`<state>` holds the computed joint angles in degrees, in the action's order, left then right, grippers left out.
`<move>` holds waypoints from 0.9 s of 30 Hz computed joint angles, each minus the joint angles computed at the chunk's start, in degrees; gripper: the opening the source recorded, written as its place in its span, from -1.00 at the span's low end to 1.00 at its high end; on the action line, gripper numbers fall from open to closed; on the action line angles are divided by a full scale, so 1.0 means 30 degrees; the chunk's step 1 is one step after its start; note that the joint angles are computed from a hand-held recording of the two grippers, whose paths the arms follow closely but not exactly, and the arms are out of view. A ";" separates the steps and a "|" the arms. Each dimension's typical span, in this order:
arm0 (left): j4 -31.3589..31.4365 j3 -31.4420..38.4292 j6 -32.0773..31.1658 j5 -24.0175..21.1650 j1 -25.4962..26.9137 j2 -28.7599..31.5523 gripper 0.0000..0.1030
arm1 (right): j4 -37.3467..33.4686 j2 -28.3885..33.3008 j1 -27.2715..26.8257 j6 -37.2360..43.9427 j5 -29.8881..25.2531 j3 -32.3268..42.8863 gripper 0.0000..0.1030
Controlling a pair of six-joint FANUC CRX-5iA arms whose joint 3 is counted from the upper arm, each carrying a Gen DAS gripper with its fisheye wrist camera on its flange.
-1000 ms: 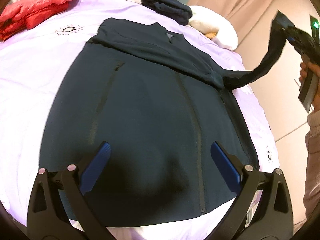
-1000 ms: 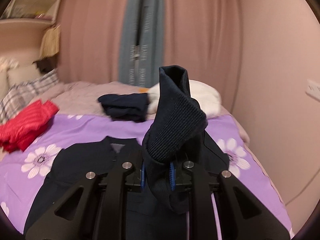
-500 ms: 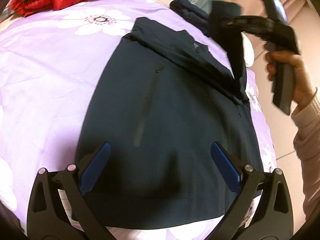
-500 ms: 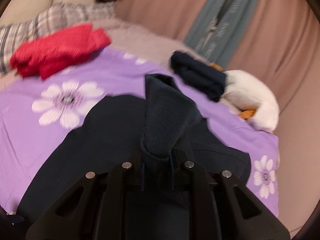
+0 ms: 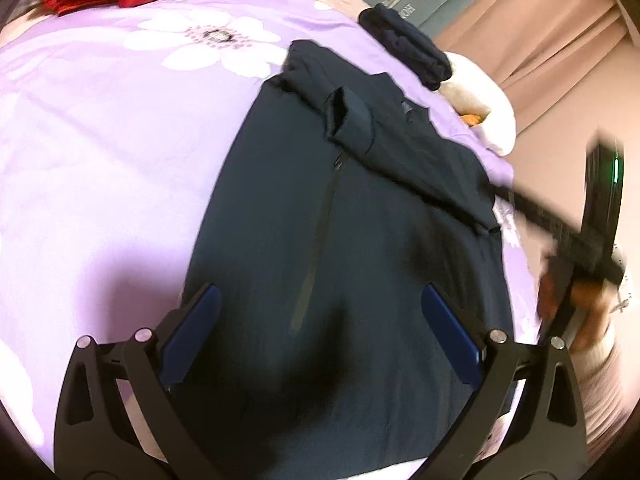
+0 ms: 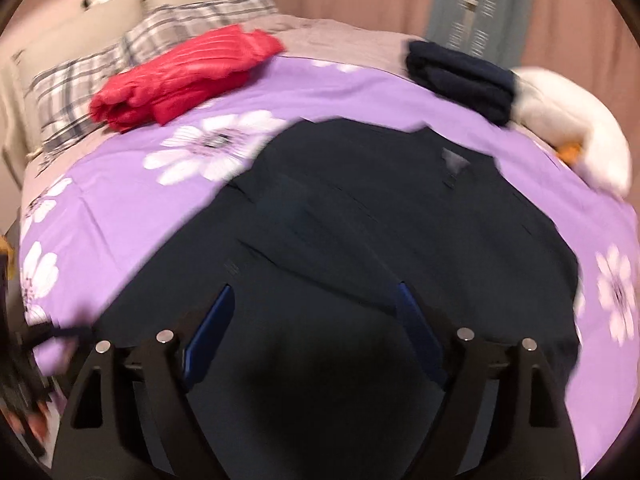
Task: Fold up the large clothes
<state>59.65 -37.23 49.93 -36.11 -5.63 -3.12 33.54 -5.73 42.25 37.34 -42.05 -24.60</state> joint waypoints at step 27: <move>0.1353 1.5164 0.6162 -0.3019 -0.1843 1.3048 -0.97 | -0.0447 -0.8129 -0.1154 -0.8192 0.0382 -0.8126 0.60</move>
<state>63.71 8.26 68.41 -45.17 -11.16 36.02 32.20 -30.12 38.79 12.77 -40.90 -48.98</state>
